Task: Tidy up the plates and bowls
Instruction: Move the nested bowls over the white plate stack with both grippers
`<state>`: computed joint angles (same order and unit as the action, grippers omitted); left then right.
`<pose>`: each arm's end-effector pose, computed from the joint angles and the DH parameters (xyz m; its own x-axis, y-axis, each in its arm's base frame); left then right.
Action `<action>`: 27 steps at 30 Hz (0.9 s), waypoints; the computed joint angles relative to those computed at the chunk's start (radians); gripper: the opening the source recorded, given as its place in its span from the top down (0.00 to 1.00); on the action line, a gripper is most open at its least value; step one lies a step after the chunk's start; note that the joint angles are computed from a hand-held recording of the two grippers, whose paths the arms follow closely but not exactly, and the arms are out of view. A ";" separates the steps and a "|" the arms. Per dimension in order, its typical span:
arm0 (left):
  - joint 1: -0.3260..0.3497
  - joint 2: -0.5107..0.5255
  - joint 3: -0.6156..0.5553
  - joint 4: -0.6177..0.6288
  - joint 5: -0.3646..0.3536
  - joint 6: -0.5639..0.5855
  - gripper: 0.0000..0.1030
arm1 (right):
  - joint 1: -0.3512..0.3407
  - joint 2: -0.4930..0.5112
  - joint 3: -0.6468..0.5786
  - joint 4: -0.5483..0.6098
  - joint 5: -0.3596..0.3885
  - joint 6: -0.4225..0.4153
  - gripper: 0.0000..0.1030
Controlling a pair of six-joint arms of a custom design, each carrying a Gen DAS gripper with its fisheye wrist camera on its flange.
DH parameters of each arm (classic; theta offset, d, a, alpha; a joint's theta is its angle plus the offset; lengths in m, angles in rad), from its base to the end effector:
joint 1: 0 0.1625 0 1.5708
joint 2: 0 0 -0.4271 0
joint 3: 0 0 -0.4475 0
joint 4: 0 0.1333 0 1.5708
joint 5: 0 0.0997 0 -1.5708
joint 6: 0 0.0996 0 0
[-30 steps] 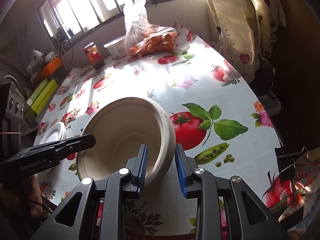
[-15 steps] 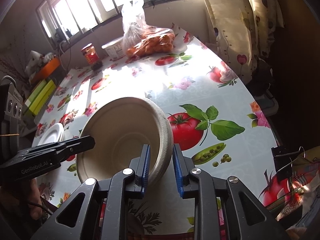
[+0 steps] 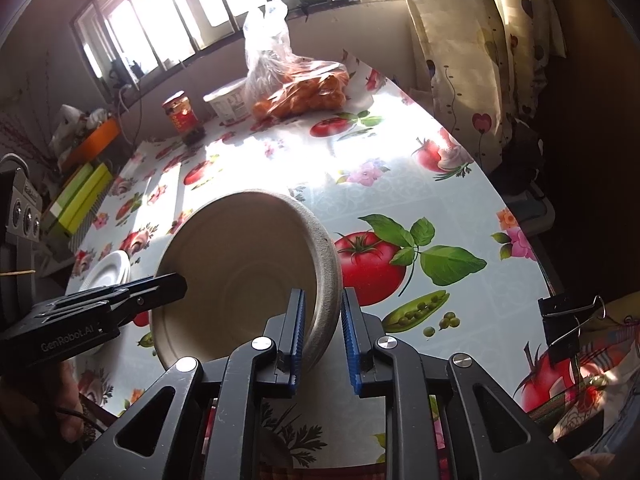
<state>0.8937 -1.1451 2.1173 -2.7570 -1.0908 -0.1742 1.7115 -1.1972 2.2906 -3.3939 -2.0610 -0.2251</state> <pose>-0.2015 -0.5369 0.1166 -0.8475 0.3400 -0.4076 0.4725 0.8332 -0.2874 0.1549 -0.4774 0.1636 -0.8711 0.0176 0.4909 -0.3067 0.7611 -0.5715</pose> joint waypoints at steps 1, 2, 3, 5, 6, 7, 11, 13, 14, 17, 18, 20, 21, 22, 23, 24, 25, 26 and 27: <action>-0.001 -0.002 0.000 0.001 0.001 -0.002 0.84 | 0.002 0.000 -0.001 0.001 0.001 0.002 0.82; -0.001 -0.006 0.001 0.002 0.002 -0.003 0.84 | 0.004 -0.001 -0.001 0.003 0.004 0.004 0.82; -0.001 -0.009 0.002 0.003 0.003 -0.005 0.84 | 0.006 0.000 -0.003 0.005 0.005 0.006 0.82; -0.003 -0.019 0.006 0.004 0.008 -0.006 0.84 | 0.010 0.001 -0.008 0.013 0.011 0.011 0.82; -0.005 -0.024 0.008 0.003 0.010 -0.007 0.84 | 0.013 0.002 -0.010 0.015 0.012 0.010 0.82; -0.006 -0.029 0.010 0.001 0.013 -0.007 0.84 | 0.017 0.004 -0.013 0.015 0.011 0.007 0.82; -0.007 -0.043 0.015 0.003 0.026 -0.010 0.84 | 0.032 0.015 -0.023 0.015 0.011 0.001 0.82; -0.007 -0.049 0.017 0.008 0.030 -0.015 0.84 | 0.038 0.019 -0.029 0.020 0.012 0.002 0.82; -0.006 -0.053 0.018 0.009 0.032 -0.015 0.84 | 0.040 0.021 -0.030 0.022 0.013 0.002 0.82; -0.007 -0.063 0.022 0.008 0.040 -0.021 0.84 | 0.049 0.029 -0.039 0.026 0.014 -0.003 0.82; -0.008 -0.068 0.026 0.007 0.044 -0.024 0.84 | 0.051 0.033 -0.043 0.029 0.015 -0.004 0.82; -0.008 -0.078 0.031 0.004 0.050 -0.026 0.84 | 0.059 0.041 -0.051 0.033 0.016 -0.007 0.82; -0.008 -0.082 0.032 0.004 0.055 -0.028 0.84 | 0.062 0.044 -0.054 0.034 0.017 -0.008 0.82; -0.007 -0.086 0.035 0.004 0.059 -0.030 0.84 | 0.065 0.048 -0.058 0.036 0.019 -0.010 0.82; -0.006 -0.091 0.037 0.003 0.062 -0.031 0.84 | 0.068 0.051 -0.062 0.039 0.022 -0.011 0.82; -0.005 -0.095 0.038 0.003 0.065 -0.033 0.84 | 0.070 0.055 -0.067 0.043 0.024 -0.011 0.82; -0.003 -0.098 0.039 0.003 0.067 -0.035 0.84 | 0.072 0.059 -0.071 0.048 0.026 -0.011 0.82; -0.002 -0.102 0.042 0.002 0.068 -0.037 0.84 | 0.073 0.062 -0.075 0.053 0.029 -0.011 0.82; 0.000 -0.106 0.043 0.001 0.070 -0.038 0.84 | 0.074 0.065 -0.079 0.058 0.031 -0.010 0.82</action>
<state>0.8941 -1.2508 2.1603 -2.7565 -1.0211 -0.2117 1.7852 -1.1321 2.2118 -3.3360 -2.0297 -0.2350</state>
